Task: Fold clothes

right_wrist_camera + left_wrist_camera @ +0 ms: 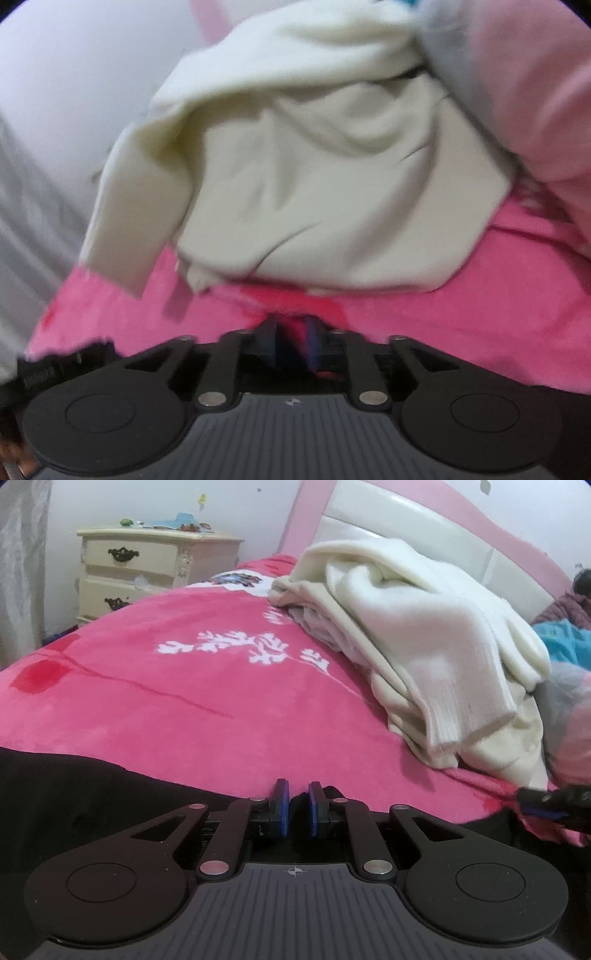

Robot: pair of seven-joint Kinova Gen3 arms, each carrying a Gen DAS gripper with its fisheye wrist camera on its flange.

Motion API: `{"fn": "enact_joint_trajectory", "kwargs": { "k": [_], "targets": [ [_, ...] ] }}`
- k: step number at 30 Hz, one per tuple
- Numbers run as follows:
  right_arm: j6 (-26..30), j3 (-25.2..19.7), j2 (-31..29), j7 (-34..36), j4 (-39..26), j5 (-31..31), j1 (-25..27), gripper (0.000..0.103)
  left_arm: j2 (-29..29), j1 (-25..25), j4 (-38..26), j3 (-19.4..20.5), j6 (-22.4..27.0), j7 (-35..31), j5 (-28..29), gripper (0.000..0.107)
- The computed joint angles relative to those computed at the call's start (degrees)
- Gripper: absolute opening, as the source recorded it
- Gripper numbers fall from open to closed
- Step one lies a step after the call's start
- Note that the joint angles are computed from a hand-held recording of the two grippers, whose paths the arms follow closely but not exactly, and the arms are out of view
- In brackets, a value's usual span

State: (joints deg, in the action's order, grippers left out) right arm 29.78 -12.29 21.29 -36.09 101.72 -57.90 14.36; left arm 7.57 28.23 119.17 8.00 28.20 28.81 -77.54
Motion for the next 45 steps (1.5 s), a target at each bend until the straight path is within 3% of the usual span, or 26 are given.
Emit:
{"fn": "enact_joint_trajectory", "kwargs": {
  "k": [2,4,7,11,14,17,19,22,24,27,29,32,34,36,39,42,45],
  "targets": [
    [0.0,0.1,-1.4,3.9,0.6,-2.8,2.0,0.031,-0.5,0.4,0.5,-0.4,0.7,3.2,-1.6,0.012],
    [3.5,0.9,-2.2,6.5,0.3,-4.4,3.1,0.031,-0.9,1.6,0.9,-1.7,1.2,5.6,-2.8,0.012],
    [10.5,-1.9,-1.8,8.6,-2.0,-0.6,5.3,0.025,-1.0,3.1,0.9,-3.7,1.3,5.4,-1.8,0.012],
    [18.9,1.5,0.5,6.8,-6.5,7.2,-3.4,0.022,-0.8,2.7,0.8,-3.5,1.6,5.0,-0.4,0.012],
    [17.5,5.0,1.9,1.6,-8.3,13.0,-11.4,0.021,-0.8,2.9,1.1,-3.8,1.5,5.9,-0.4,0.012],
    [12.2,9.8,2.8,-3.1,-8.8,13.4,-18.2,0.014,-1.6,2.3,1.5,-3.6,1.1,6.1,0.1,0.013],
    [12.5,9.9,2.1,-5.5,-10.3,13.8,-18.2,0.019,-2.6,1.8,2.0,-3.5,0.9,6.6,0.3,0.019],
    [18.7,3.1,3.6,-6.4,-13.6,13.5,-11.9,0.02,-4.7,0.4,3.5,-3.6,-1.1,6.6,0.5,0.023],
    [22.5,0.2,5.8,-6.4,-16.0,15.6,-10.9,0.02,-4.9,-1.1,3.4,-2.9,-2.0,3.5,3.1,0.023],
    [21.5,3.8,5.2,-7.7,-15.9,19.8,-16.0,0.018,-5.0,-4.3,3.6,0.9,-1.5,3.5,3.8,0.024],
    [17.0,6.7,2.0,-9.5,-13.4,18.0,-17.5,0.021,-6.2,-5.1,4.6,1.7,-2.4,4.6,2.9,0.026],
    [14.4,6.9,-4.2,-6.5,-10.0,11.5,-12.1,0.022,-9.5,-9.3,5.8,5.8,-3.9,-0.2,5.9,0.032],
    [17.3,7.4,-8.3,-1.8,-9.3,8.7,-6.8,0.027,-11.8,-13.8,6.2,9.6,-5.5,-4.9,9.2,0.033],
    [22.0,9.3,-12.5,2.4,-8.6,6.0,-1.5,0.03,-13.2,-14.2,5.6,10.3,-5.9,-9.6,13.0,0.035],
    [29.0,12.5,-17.8,5.2,-8.7,3.2,6.4,0.03,-13.4,-8.0,3.2,5.4,-6.7,-16.5,19.2,0.035],
    [36.0,14.7,-21.2,2.2,-10.8,4.0,13.0,0.032,-11.8,-0.1,0.0,0.0,-8.8,-23.5,24.7,0.035],
    [41.9,12.4,-22.0,-3.3,-13.2,9.1,20.2,0.035,-9.2,2.6,-2.8,0.3,-13.1,-30.5,30.2,0.035]
  ]
}}
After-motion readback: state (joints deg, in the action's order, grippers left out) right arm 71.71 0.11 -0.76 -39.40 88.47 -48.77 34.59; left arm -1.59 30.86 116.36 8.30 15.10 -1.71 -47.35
